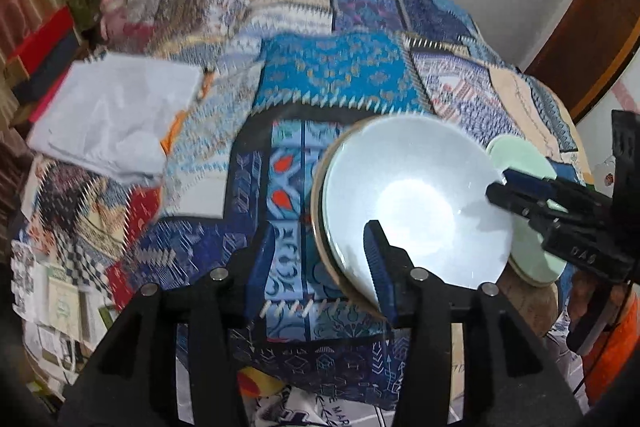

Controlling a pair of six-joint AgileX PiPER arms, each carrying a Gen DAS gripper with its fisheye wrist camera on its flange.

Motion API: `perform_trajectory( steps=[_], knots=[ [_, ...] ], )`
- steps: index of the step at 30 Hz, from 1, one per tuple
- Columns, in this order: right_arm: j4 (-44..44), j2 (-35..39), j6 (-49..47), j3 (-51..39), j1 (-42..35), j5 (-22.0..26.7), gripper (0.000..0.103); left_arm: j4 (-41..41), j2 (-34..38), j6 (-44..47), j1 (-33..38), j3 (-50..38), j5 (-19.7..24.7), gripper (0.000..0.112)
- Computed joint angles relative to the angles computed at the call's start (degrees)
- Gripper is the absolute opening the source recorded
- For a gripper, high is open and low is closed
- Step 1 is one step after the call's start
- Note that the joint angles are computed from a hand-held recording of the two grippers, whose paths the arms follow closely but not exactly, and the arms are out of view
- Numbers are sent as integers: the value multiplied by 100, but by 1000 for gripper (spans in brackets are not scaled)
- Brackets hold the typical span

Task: Organize plates and bowls
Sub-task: 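Lower the white bowl into the light green bowl with both grippers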

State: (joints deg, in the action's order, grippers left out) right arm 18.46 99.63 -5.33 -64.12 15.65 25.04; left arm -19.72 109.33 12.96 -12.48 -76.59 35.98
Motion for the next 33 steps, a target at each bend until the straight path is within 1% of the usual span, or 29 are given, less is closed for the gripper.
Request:
perform_trajectory(
  steps=[3,7,11,12,15,17,19,23,27,30,33],
  knots=[
    [400,54,-310,-37,-76,90,43,-432,267,273,92,-78,249,46],
    [830,191,-696,-115,-122,221,43,-906,437,569,174,-115,386,46],
    [562,232,-471,-143,26,114,43,-1043,590,638,134,-208,485,46],
    [628,251,-542,-153,35,119,43,-1085,619,679,131,-219,509,46],
    [820,394,-748,-250,31,240,43,-1128,638,695,79,-220,475,42],
    [785,484,-742,-293,69,250,39,-1142,616,701,51,-181,433,39],
    [992,535,-899,-311,47,274,36,-1003,560,601,-25,-113,311,37],
    [461,597,-353,-385,195,204,34,-665,502,276,-163,-40,97,37],
    [353,713,-182,-458,241,193,34,-568,519,146,-174,-55,51,37],
    [405,727,-179,-480,220,206,34,-119,492,-282,-317,-77,-13,37],
    [530,687,-245,-441,162,204,31,316,439,-726,-459,-69,-88,37]
  ],
)
